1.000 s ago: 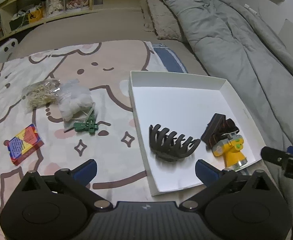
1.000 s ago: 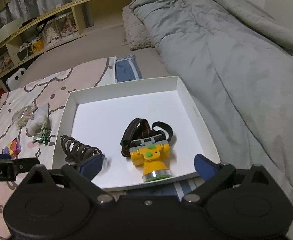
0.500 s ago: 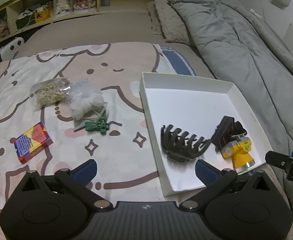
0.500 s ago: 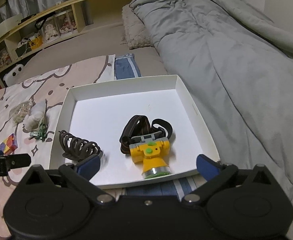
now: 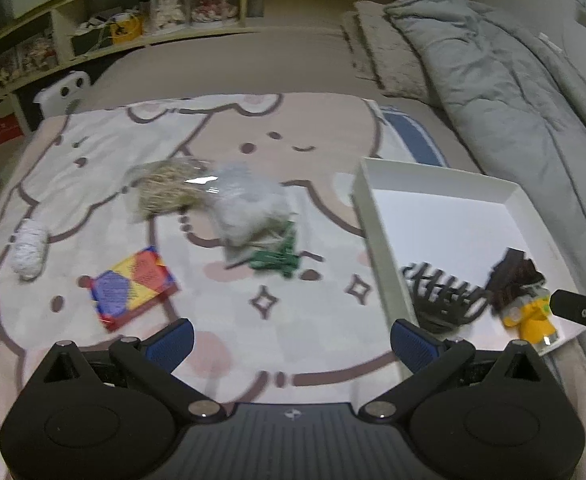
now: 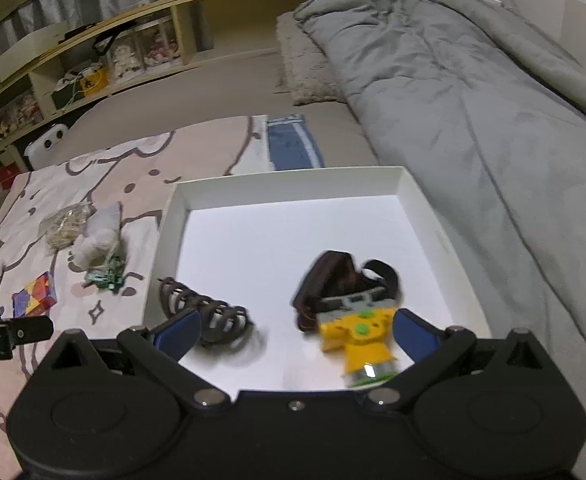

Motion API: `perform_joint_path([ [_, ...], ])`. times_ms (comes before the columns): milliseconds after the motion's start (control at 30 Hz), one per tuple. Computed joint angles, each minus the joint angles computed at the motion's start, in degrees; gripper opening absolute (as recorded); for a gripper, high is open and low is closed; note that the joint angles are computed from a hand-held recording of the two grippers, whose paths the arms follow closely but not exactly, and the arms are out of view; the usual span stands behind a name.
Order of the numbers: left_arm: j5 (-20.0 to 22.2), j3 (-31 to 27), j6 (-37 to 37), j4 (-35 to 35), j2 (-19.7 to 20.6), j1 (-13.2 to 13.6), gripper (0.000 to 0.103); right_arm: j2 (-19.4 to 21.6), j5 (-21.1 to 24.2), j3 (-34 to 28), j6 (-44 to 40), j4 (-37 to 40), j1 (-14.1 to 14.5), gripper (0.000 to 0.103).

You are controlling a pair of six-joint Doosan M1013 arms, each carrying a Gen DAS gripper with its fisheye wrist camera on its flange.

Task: Organize objects
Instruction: 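Move both tools back over the remaining items on the bed cover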

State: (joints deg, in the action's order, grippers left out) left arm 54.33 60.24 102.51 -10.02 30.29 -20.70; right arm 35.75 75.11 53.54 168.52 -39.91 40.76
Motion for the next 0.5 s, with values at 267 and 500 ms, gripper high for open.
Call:
perform_joint_path([
  [267, -0.41, -1.57, -2.15, 2.63, 0.68, 1.93, 0.103, 3.76, -0.59, -6.32, -3.93, 1.07, -0.30, 0.103],
  [500, -0.39, -3.25, -3.24, 3.01, 1.50, 3.41, 0.103, 8.71, -0.08, -15.32, -8.34, 2.38, -0.35, 0.103],
])
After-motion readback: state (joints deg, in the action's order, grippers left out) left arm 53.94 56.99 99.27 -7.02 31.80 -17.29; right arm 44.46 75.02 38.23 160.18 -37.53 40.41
